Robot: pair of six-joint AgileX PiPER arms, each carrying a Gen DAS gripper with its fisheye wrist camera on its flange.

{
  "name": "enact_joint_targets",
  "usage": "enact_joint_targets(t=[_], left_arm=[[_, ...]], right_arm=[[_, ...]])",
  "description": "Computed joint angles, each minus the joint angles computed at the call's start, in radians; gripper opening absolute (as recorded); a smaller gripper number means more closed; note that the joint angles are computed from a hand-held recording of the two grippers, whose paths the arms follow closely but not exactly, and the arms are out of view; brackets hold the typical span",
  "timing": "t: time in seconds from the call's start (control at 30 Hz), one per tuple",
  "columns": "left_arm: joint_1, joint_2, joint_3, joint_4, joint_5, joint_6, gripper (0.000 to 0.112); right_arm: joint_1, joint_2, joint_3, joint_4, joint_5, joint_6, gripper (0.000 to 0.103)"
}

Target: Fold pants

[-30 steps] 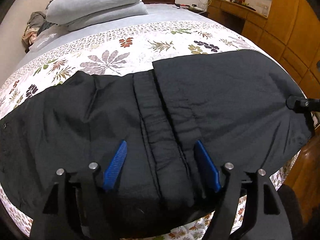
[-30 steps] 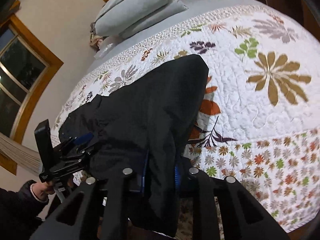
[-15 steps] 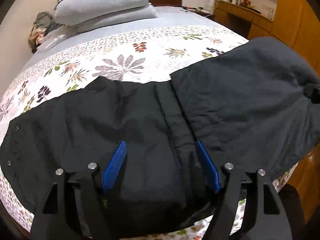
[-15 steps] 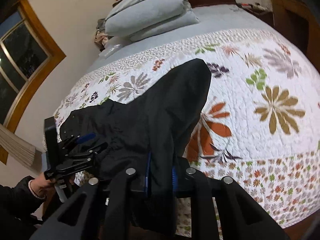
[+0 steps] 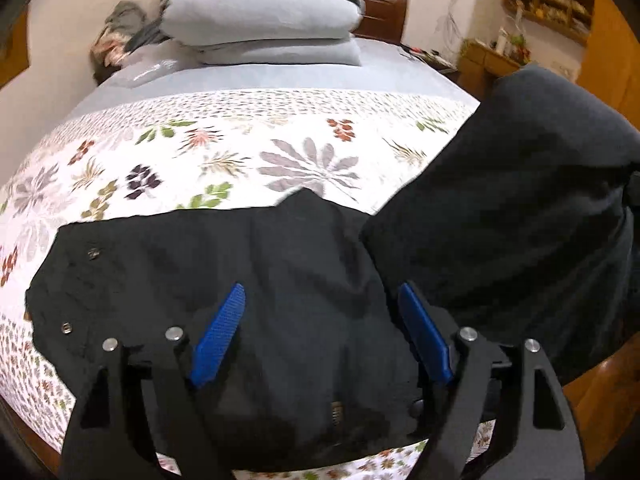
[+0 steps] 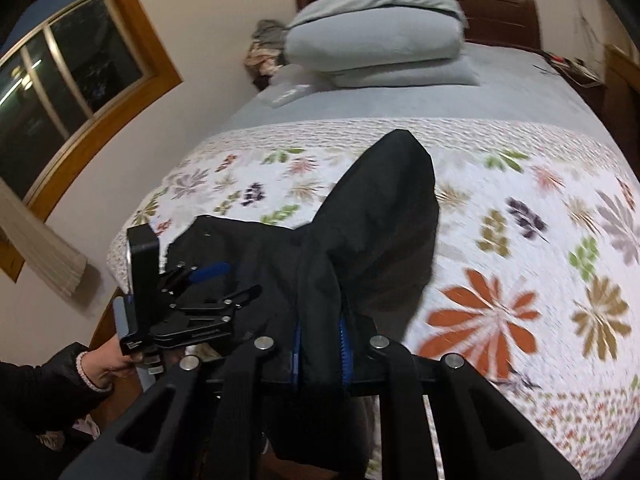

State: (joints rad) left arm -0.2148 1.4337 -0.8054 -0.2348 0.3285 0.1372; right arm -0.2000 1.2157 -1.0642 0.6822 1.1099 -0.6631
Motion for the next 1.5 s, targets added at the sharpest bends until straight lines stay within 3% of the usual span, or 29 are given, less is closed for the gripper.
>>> enact_joint_targets(t=[0.17, 0.4, 0.5, 0.83, 1.1, 1.23, 1.3, 1.33, 1.43, 1.5], left_arm=[[0.241, -0.063, 0.016, -0.246, 0.047, 0.317, 0.082], [0.628, 0.028, -0.037, -0.545, 0.129, 0.69, 0.082], [0.744, 0.078, -0.07, -0.636, 0.189, 0.771, 0.082], [0.989, 0.162, -0.141, -0.774, 0.209, 1.028, 0.082], [1.118, 0.278, -0.268, -0.752, 0.235, 1.034, 0.082], [1.108, 0.315, -0.315, -0.734, 0.231, 0.994, 0.082], [1.095, 0.323, -0.332, -0.721, 0.236, 0.977, 0.082], [1.091, 0.323, -0.339, -0.718, 0.247, 0.969, 0.082], [1.076, 0.318, -0.368, -0.708, 0.291, 0.936, 0.082], [1.058, 0.3, -0.382, -0.701, 0.308, 0.923, 0.082]], right_arm=[[0.315, 0.081, -0.103, -0.127, -0.14, 0.253, 0.013], [0.68, 0.294, -0.307, -0.37, -0.249, 0.589, 0.012], [0.801, 0.419, -0.426, -0.465, -0.249, 0.693, 0.012], [1.013, 0.838, -0.889, -0.551, -0.179, 0.827, 0.012], [1.104, 1.168, -1.293, -0.628, -0.067, 0.874, 0.012], [1.118, 1.247, -1.362, -0.625, -0.064, 0.879, 0.012], [1.123, 1.245, -1.342, -0.626, -0.083, 0.876, 0.016], [1.117, 1.23, -1.312, -0.597, -0.1, 0.857, 0.026], [1.068, 1.101, -1.065, -0.388, -0.264, 0.739, 0.049], [1.025, 1.008, -0.888, -0.193, -0.359, 0.591, 0.053]])
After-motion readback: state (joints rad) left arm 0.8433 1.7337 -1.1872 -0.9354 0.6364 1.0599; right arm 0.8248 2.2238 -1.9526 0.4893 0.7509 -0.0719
